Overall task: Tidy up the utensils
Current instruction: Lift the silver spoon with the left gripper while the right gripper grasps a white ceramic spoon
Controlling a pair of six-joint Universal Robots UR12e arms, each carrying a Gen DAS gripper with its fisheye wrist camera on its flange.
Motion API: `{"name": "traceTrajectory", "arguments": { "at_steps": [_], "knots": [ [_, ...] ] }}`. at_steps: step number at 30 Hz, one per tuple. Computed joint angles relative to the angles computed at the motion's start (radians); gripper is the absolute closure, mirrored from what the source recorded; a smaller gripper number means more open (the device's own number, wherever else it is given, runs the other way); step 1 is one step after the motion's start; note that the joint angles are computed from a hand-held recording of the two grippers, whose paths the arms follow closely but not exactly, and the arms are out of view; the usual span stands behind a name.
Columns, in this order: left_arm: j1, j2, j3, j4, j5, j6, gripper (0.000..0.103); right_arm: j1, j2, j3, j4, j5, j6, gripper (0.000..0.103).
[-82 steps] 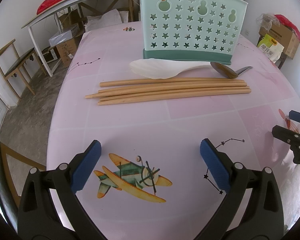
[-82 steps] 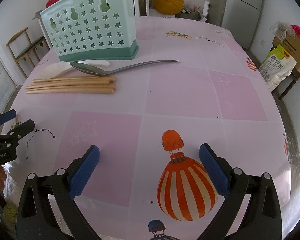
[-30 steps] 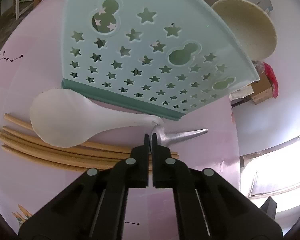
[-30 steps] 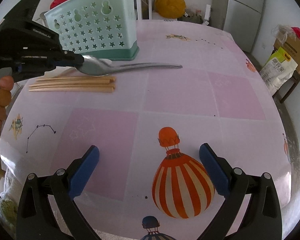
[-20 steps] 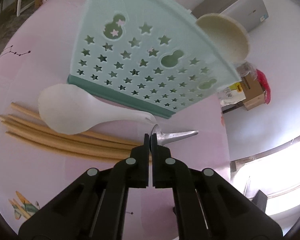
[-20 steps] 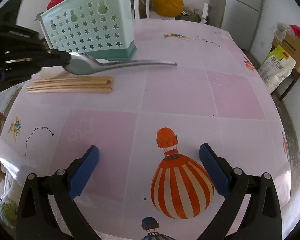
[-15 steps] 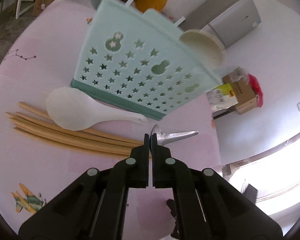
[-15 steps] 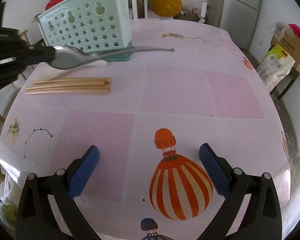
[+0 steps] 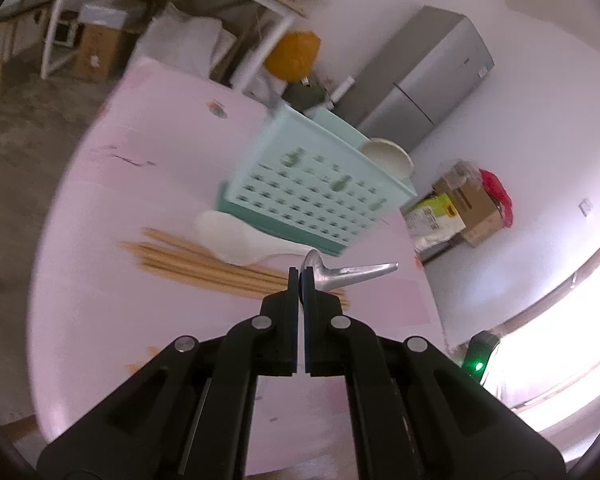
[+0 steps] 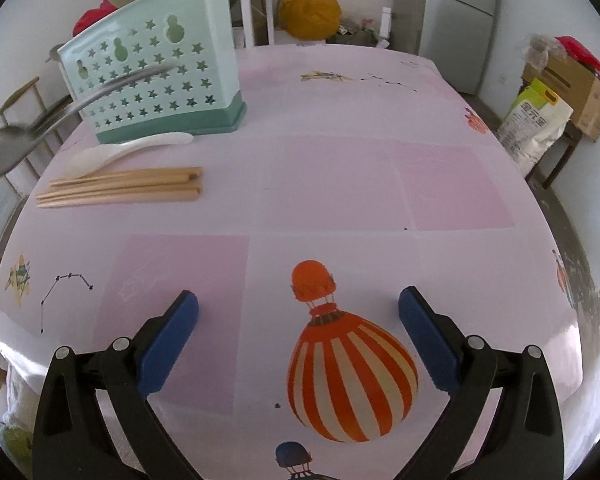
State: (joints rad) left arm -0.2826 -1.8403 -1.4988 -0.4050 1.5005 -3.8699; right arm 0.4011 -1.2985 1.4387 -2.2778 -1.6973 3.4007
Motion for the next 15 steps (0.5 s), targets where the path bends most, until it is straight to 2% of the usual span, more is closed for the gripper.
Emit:
{"name": "traceTrajectory", "arguments": {
  "at_steps": [5, 11, 15],
  "knots": [
    [0.013, 0.066, -0.093, 0.017, 0.051, 0.012, 0.102, -0.002, 0.0, -0.007, 0.019, 0.001, 0.005, 0.006],
    [0.027, 0.118, -0.186, 0.042, 0.054, 0.011, 0.102, -0.003, 0.011, -0.046, 0.094, -0.007, 0.014, 0.006],
    [0.026, 0.124, -0.204, 0.03, 0.067, 0.019, 0.102, 0.011, 0.006, -0.049, 0.016, -0.025, -0.026, 0.006]
  ]
}}
